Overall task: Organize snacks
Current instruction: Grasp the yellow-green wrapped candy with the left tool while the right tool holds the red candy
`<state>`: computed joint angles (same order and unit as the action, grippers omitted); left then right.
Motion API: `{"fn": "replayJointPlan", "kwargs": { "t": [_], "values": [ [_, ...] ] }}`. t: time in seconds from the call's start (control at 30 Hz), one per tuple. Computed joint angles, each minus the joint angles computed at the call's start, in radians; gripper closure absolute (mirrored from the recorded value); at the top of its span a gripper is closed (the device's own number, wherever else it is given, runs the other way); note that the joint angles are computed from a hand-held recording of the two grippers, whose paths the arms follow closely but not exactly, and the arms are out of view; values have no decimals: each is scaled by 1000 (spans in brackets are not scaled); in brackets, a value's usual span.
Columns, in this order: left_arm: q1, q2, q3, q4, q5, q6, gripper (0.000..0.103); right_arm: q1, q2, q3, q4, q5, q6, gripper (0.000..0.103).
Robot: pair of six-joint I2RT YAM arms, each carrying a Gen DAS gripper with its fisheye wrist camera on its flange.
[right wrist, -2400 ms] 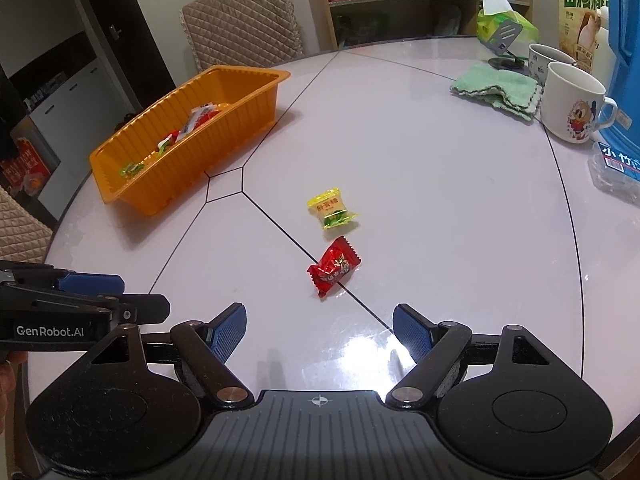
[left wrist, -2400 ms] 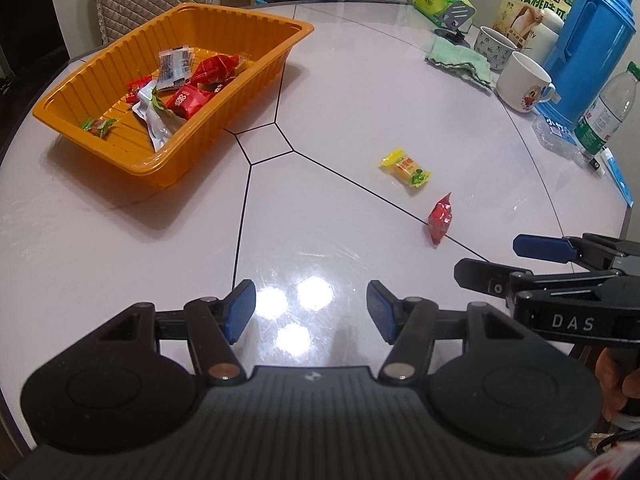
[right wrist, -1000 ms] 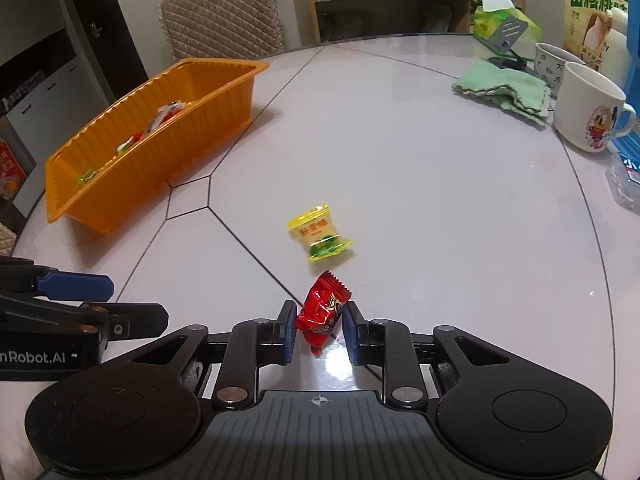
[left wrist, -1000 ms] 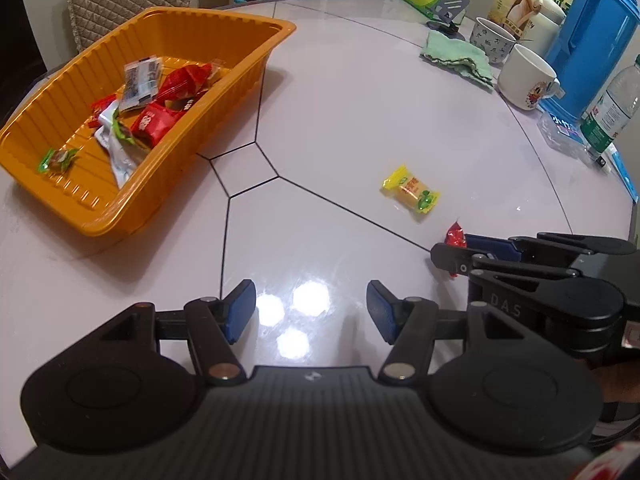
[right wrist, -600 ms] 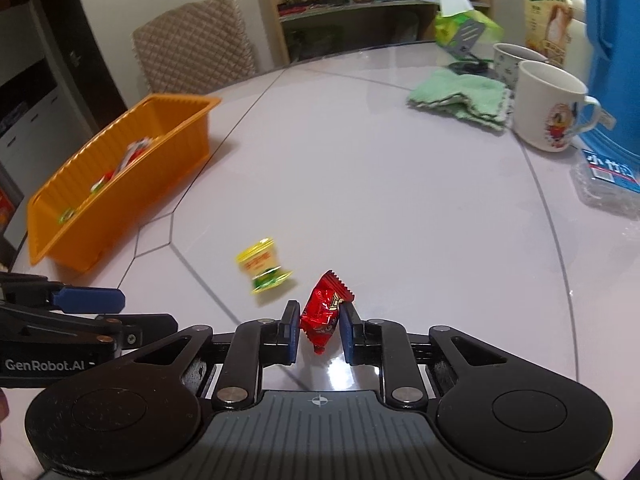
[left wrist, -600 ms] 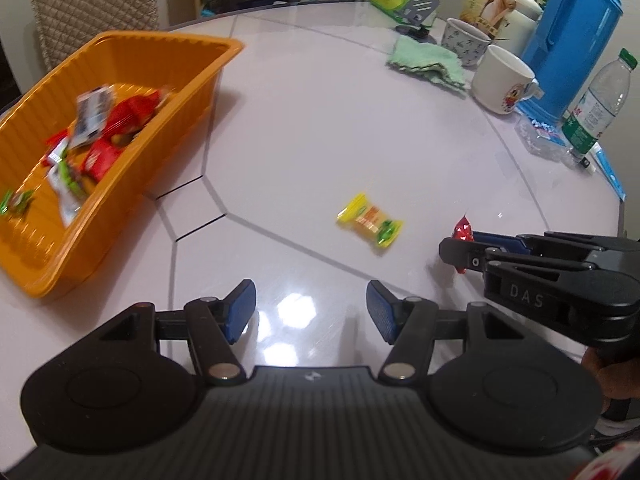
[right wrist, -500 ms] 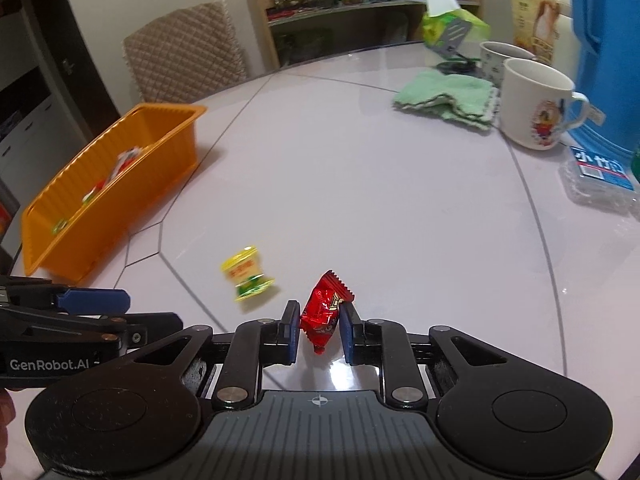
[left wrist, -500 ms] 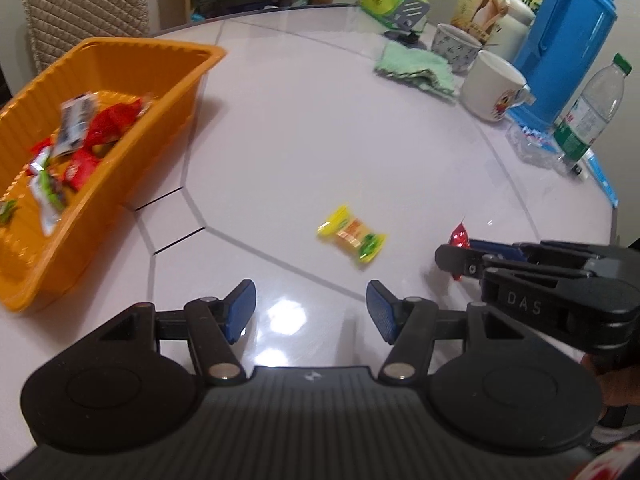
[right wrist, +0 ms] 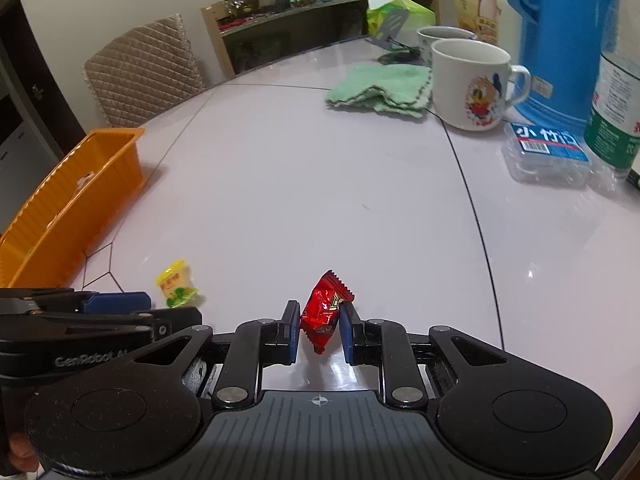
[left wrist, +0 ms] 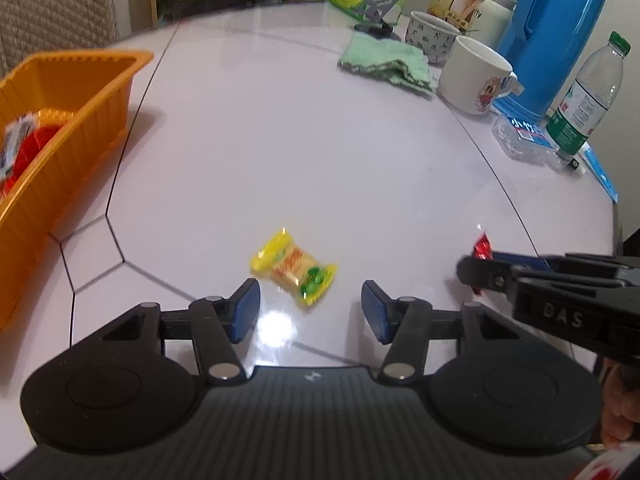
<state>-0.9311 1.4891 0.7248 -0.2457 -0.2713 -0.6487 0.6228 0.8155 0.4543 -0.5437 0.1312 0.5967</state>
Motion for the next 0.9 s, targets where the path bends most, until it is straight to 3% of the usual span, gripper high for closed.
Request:
{"fn": "replayJointPlan", "kwargs": {
  "t": [0.47,0.7,0.9],
  "values": [
    [6,76,53,26,-28,67,67,-108,-41,-20,-17,-69,-57,82],
    [13,68,45,18,-40,93,83,-115,-45,-22,-16,-78,-65,82],
    [17,57,36,14,-34,97,84,-88,-46,-21,-14,-70,-55,82]
  ]
}}
